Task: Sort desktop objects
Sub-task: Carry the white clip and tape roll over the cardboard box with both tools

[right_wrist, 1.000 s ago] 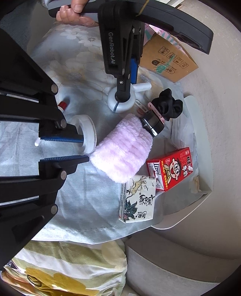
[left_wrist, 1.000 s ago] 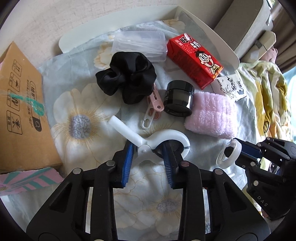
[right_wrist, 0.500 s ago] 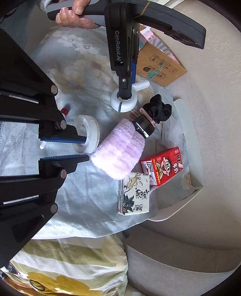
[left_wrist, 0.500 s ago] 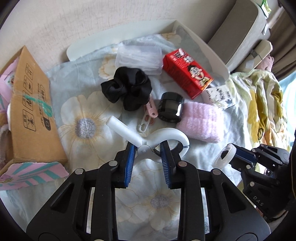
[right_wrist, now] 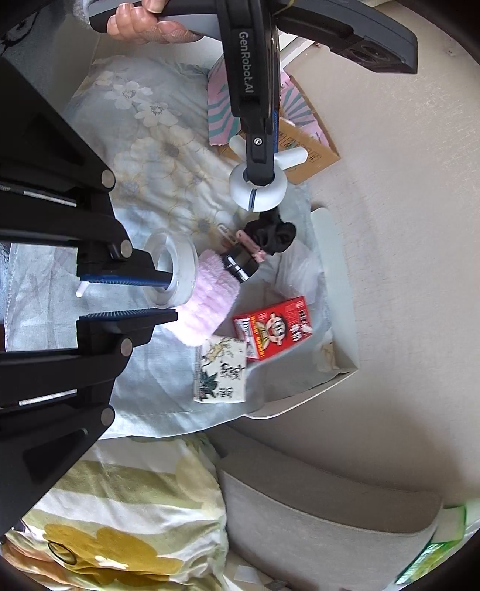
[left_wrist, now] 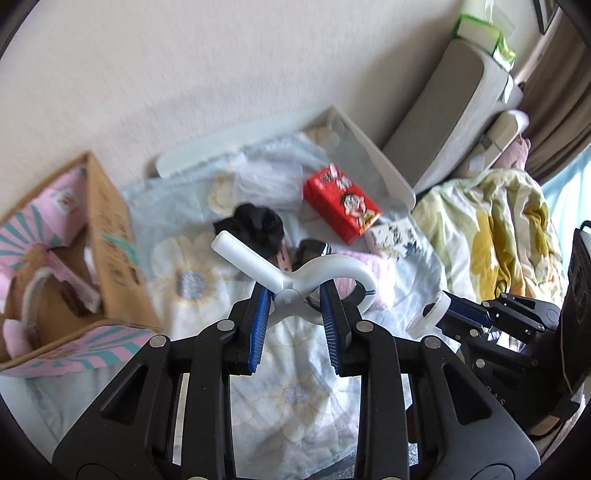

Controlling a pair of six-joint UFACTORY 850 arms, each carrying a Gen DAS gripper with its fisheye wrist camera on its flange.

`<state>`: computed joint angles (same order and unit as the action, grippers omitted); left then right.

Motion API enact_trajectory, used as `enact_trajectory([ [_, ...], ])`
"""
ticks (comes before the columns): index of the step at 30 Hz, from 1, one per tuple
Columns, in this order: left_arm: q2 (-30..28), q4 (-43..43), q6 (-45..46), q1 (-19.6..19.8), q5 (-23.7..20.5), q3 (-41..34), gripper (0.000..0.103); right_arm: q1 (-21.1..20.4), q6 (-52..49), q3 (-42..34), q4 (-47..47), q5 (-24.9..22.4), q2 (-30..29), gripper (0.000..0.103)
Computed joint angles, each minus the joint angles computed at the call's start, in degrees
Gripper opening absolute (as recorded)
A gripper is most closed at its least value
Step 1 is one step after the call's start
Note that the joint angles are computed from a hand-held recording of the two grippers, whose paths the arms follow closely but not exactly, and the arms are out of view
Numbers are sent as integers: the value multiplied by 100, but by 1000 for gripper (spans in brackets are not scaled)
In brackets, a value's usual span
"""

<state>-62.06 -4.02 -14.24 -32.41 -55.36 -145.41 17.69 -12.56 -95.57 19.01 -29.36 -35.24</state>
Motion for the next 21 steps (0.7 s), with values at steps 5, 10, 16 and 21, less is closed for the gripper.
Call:
enact_trajectory([
  [5, 907, 81, -196, 109, 786, 1236, 25, 105, 11, -452, -184, -146, -96, 11],
  [10, 1541, 289, -519, 285, 1239, 2045, 25, 261, -261, -1016, -70, -249, -304, 11],
  [16, 2172, 701, -1012, 599, 1621, 2911, 25, 505, -631, -1897, 34, -506, -717, 11],
  [21, 2663, 1124, -1553, 932, 1915, 3633, 25, 769, -769, -3067, -57, -910, -1347, 11],
])
